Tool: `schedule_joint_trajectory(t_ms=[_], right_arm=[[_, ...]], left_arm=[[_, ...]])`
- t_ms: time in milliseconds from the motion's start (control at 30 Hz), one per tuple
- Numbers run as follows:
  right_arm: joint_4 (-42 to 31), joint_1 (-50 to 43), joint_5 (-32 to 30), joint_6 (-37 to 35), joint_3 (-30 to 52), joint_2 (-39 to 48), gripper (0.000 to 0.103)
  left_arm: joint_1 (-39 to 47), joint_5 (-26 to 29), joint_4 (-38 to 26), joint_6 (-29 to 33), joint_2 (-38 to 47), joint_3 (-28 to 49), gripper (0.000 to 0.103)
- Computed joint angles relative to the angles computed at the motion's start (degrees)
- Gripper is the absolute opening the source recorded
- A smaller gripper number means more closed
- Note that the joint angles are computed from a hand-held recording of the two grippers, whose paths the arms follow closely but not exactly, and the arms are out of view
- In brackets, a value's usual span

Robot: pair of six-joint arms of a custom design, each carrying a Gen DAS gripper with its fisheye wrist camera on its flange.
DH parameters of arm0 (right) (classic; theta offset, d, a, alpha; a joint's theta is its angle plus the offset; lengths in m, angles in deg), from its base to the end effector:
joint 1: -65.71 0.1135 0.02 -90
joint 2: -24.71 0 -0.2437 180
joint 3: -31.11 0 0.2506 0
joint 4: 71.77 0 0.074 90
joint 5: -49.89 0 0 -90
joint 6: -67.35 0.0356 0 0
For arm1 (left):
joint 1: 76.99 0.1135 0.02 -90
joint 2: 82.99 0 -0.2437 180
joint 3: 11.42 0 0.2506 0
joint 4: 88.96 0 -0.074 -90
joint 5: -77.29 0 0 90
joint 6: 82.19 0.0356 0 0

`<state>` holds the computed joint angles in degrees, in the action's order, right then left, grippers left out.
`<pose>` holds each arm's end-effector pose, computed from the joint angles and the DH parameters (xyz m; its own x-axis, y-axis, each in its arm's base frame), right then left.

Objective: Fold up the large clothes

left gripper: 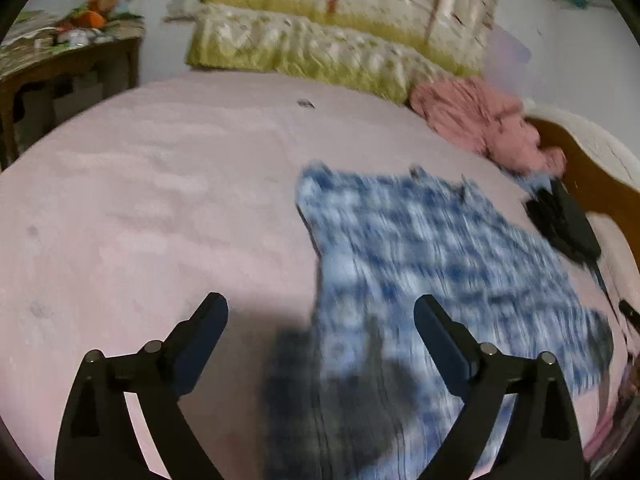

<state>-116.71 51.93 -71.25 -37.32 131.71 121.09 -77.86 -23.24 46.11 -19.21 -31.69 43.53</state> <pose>0.3697 -0.0717 0.3060 -0.5682 -0.0838 -0.8186 -0.3315 0.9338 0.1344 0.1997 0.0035 0.2477 -0.5321 -0.4386 -0.7242 -0.4087 0.8822 -0.2340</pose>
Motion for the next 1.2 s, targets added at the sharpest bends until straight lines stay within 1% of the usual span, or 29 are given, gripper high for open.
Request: schedule_joint_trajectory(t_ms=[67, 100, 133, 167, 200, 233, 267, 300, 367, 433, 467, 500, 533, 567, 633, 700, 767, 867, 900, 933, 967, 1000, 1033, 1100, 1133, 1167, 1200], right_arm=[[0.1, -1.8, -0.7, -0.1, -1.8, -0.7, 0.045], [0.1, -2.8, -1.3, 0.4, -2.0, -0.6, 0.046], [0.0, -3.9, -1.9, 1.1, -1.9, -0.2, 0.047], [-0.2, -5.0, -2.2, 0.8, -1.9, 0.2, 0.048], [-0.3, -5.5, -1.9, 0.5, -2.1, 0.4, 0.048], [-0.6, -6.2, -1.6, 0.0, -2.4, 0.4, 0.048], [-0.8, -7.1, -1.6, -0.8, -3.1, 0.3, 0.048], [-1.0, -7.7, -1.8, -1.5, -3.8, 0.0, 0.048], [0.1, -8.4, -2.2, -2.8, -6.4, -1.3, 0.048], [3.0, -8.9, -2.2, -3.6, -9.8, -3.2, 0.048], [4.9, -8.9, -1.8, -3.7, -11.8, -4.3, 0.048], [5.7, -8.6, -1.4, -4.4, -12.8, -4.6, 0.048], [5.9, -8.2, -0.5, -5.7, -13.5, -4.4, 0.048], [5.8, -7.8, 0.3, -6.2, -13.7, -4.1, 0.048], [6.6, -7.3, 1.8, -5.9, -14.8, -4.0, 0.048], [6.4, -7.5, 0.8, -5.7, -15.6, -4.2, 0.048], [6.9, -7.4, 0.9, -5.8, -16.8, -4.9, 0.048], [7.9, -7.2, 1.8, -6.5, -19.4, -7.2, 0.048], [8.6, -7.3, 1.8, -6.7, -20.5, -8.2, 0.048], [9.4, -7.4, 1.6, -6.7, -21.6, -9.2, 0.048], [10.4, -7.7, 1.1, -6.7, -23.2, -10.6, 0.052], [10.9, -7.8, 0.7, -6.9, -24.2, -11.4, 0.054], [11.3, -8.0, 0.0, -7.5, -25.3, -12.5, 0.057], [11.2, -8.1, -0.8, -9.3, -26.6, -14.0, 0.058], [11.3, -8.1, -1.0, -10.1, -27.5, -15.1, 0.062], [11.5, -8.1, -1.1, -10.6, -28.2, -16.0, 0.071], [12.2, -7.9, -1.2, -11.0, -29.3, -17.2, 0.075]], left_arm=[[0.2, 2.3, -0.3, -0.1, 0.9, -0.8, 0.093], [1.3, 5.7, 1.3, 0.1, 2.1, -1.6, 0.093], [1.6, 7.6, 3.0, -0.7, 2.7, -2.8, 0.080], [0.9, 7.9, 4.7, -1.8, 2.3, -4.4, 0.067], [-0.7, 6.0, 6.2, -2.4, 1.5, -6.0, 0.036], [-3.4, 2.2, 7.1, -2.8, 0.2, -7.3, 0.010], [-5.0, 0.3, 8.5, -2.5, -2.8, -9.2, 0.004], [-6.5, -1.0, 9.9, -2.2, -7.2, -11.2, 0.004], [-12.6, -9.3, 11.4, -1.3, -16.9, -14.5, 0.004], [-19.1, -15.2, 13.8, 1.4, -25.9, -17.3, 0.004], [-22.6, -19.1, 14.6, 2.1, -26.8, -17.2, 0.004], [-25.0, -22.8, 13.5, 2.7, -24.7, -15.5, 0.004], [-25.1, -24.9, 11.2, 2.1, -19.7, -12.4, 0.004], [-24.0, -25.2, 9.5, 1.3, -15.1, -10.0, 0.004], [-20.6, -23.3, 9.3, 0.6, -7.9, -7.8, 0.004], [-17.0, -19.6, 10.0, -0.1, -2.8, -7.0, 0.005], [-13.2, -14.8, 10.6, -1.2, -2.3, -7.9, 0.005], [-7.8, -7.1, 12.2, -2.0, -4.8, -10.4, 0.006], [-7.1, -5.5, 12.6, -1.5, -5.8, -11.1, 0.011], [-7.4, -5.6, 12.4, -0.9, -6.6, -11.4, 0.028], [-9.1, -8.2, 11.0, -0.9, -8.6, -11.8, 0.043], [-12.4, -13.5, 10.6, -1.3, -10.6, -12.2, 0.071], [-16.8, -19.4, 11.0, -1.4, -13.3, -13.2, 0.079], [-25.8, -29.2, 10.3, -0.3, -17.2, -13.6, 0.081], [-29.5, -33.8, 9.1, -0.3, -16.3, -12.3, 0.082], [-34.1, -39.4, 7.4, -1.1, -14.3, -10.6, 0.083], [-38.1, -43.9, 6.2, -1.9, -12.3, -9.1, 0.087]])
